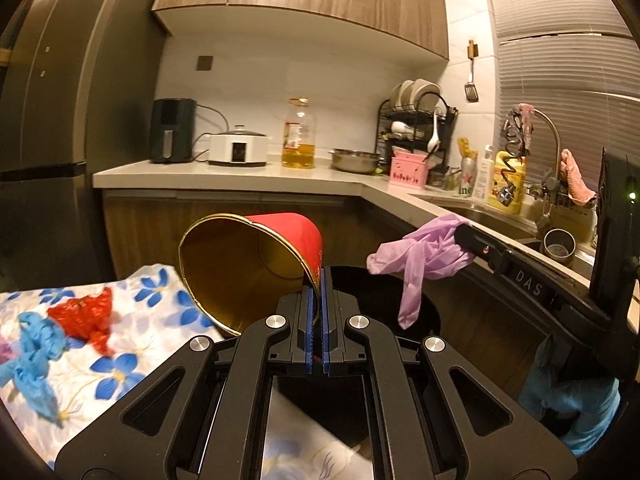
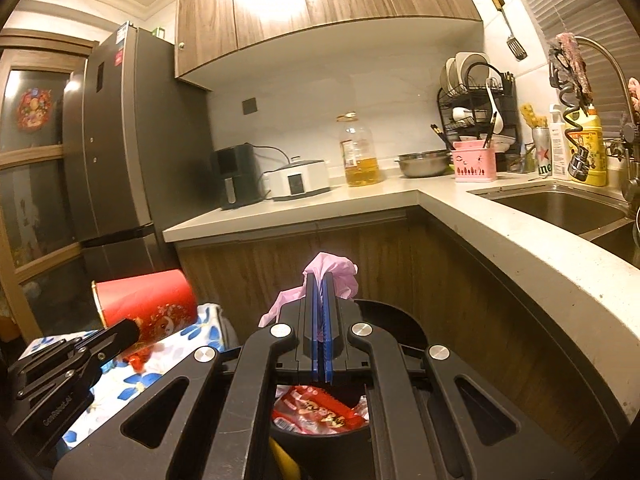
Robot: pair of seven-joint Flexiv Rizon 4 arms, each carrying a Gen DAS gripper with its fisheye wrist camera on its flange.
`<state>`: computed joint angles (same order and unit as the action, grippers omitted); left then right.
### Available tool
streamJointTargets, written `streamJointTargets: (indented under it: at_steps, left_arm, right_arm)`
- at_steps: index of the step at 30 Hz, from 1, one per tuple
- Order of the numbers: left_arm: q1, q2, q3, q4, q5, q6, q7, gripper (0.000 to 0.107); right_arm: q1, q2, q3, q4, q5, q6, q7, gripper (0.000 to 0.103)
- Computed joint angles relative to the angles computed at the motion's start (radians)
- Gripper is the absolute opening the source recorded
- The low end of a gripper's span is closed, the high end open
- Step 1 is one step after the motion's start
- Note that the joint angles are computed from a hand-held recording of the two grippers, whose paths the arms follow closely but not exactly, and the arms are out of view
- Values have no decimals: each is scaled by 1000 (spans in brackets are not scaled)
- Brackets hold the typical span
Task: Collect trash
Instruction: 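Carry the cup and pink glove over the bin and open both tools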
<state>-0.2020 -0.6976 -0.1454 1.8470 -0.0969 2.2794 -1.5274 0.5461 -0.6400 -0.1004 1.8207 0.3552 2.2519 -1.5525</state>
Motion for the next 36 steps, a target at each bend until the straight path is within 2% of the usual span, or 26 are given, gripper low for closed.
streamJointTargets:
  at_steps: [13, 31, 33, 36]
  left_arm:
    - [11, -100, -43, -166, 38, -116, 12, 2]
    - [9, -167, -67, -261, 37, -201, 41, 2]
    - [12, -173, -72, -267, 39, -208, 42, 2]
    - [21, -183, -85, -280, 44, -222, 42, 2]
  right_arm:
    - [-39, -28, 0, -27, -44, -22, 41, 3]
    - [-105, -62, 34, -45, -166, -34, 131, 4]
    - [-106, -65, 33, -49, -171, -38, 140, 5]
    - [-106, -70, 28, -53, -172, -47, 151, 18]
